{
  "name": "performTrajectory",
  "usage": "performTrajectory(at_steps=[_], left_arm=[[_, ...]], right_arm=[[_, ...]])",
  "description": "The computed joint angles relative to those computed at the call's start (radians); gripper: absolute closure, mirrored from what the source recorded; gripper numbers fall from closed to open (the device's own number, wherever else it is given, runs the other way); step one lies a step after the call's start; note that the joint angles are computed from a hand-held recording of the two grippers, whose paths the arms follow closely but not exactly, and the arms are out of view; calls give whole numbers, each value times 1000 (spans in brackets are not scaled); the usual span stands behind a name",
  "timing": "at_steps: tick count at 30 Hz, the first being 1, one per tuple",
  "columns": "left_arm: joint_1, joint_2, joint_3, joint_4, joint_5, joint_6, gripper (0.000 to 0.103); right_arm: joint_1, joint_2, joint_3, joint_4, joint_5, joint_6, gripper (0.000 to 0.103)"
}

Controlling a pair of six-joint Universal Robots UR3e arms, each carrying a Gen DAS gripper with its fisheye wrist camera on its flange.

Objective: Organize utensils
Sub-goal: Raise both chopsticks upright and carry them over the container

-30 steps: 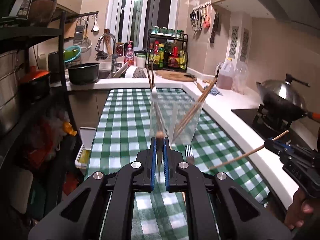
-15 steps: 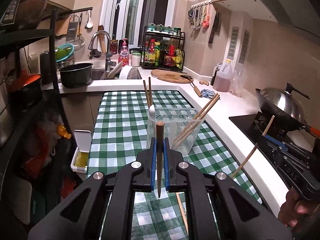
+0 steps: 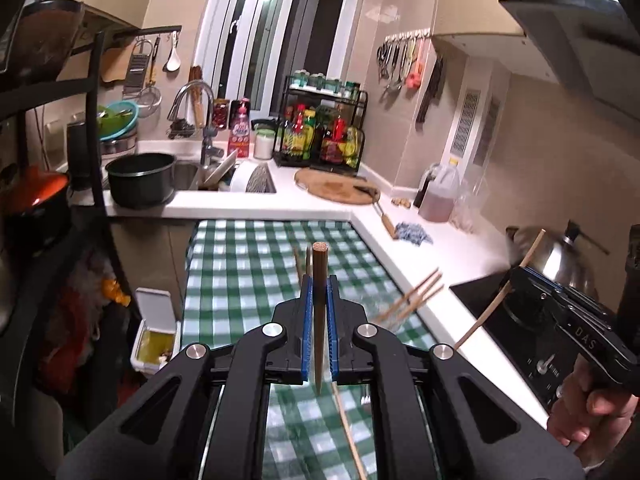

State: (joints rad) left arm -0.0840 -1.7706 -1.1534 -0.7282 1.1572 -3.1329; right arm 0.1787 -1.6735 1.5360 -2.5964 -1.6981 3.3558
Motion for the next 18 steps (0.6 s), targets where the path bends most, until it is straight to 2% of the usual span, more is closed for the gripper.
performTrajectory(at_steps=[10,18], left_arm=[[-17,-209,434,-127,-47,-53,96],[-90,-367,602,-120,34,-57,96]], right_arm=[[-49,200,-375,65,33,-27,97],[-34,331,-470,8,-19,-34,97]])
